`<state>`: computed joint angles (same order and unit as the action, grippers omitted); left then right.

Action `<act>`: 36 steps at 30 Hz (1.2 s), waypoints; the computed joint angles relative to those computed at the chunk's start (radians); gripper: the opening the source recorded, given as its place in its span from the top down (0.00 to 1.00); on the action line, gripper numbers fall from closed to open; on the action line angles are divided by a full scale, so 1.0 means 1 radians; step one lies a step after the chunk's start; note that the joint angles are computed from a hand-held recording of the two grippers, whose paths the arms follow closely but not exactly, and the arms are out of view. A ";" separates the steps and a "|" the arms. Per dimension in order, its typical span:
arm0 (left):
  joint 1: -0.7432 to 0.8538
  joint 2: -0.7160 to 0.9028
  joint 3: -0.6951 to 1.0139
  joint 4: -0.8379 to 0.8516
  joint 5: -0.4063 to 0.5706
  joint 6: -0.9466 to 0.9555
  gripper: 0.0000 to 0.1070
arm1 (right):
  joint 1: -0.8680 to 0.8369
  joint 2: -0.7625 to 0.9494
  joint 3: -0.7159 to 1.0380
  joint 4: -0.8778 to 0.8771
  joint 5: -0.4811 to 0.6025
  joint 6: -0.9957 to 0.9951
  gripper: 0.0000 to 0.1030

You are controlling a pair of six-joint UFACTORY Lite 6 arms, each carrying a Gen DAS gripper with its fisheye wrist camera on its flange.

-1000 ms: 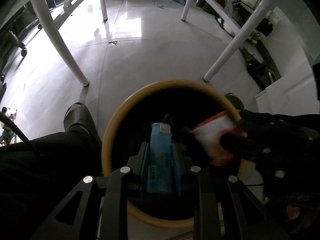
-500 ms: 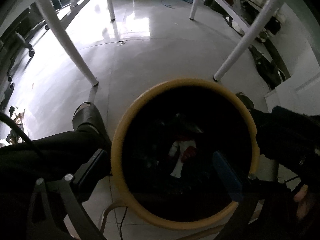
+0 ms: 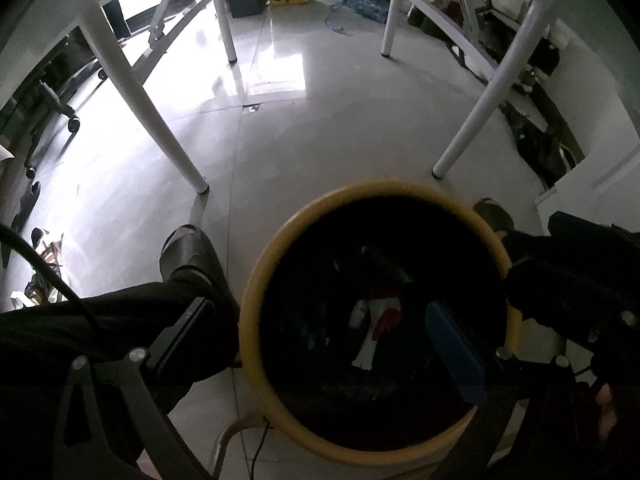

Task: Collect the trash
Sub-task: 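Raise both open tools from the bin back over the brown wrappers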

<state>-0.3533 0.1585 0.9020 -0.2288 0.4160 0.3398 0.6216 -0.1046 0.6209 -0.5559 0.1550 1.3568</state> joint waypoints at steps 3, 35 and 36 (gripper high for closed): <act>-0.014 -0.035 -0.010 0.047 -0.012 -0.044 0.05 | 0.017 -0.042 0.001 -0.145 0.030 0.147 0.00; 0.155 -0.115 0.521 -0.224 0.174 0.250 0.05 | 0.032 -0.161 0.647 -0.113 0.604 -0.418 0.00; 0.154 -0.092 0.547 -0.221 0.170 0.247 0.05 | 0.018 -0.136 0.677 -0.101 0.602 -0.446 0.00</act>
<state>-0.1993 0.0663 1.4486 -0.4501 0.5857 0.5870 0.6395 -0.2403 1.2980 -0.6568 0.7566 0.9104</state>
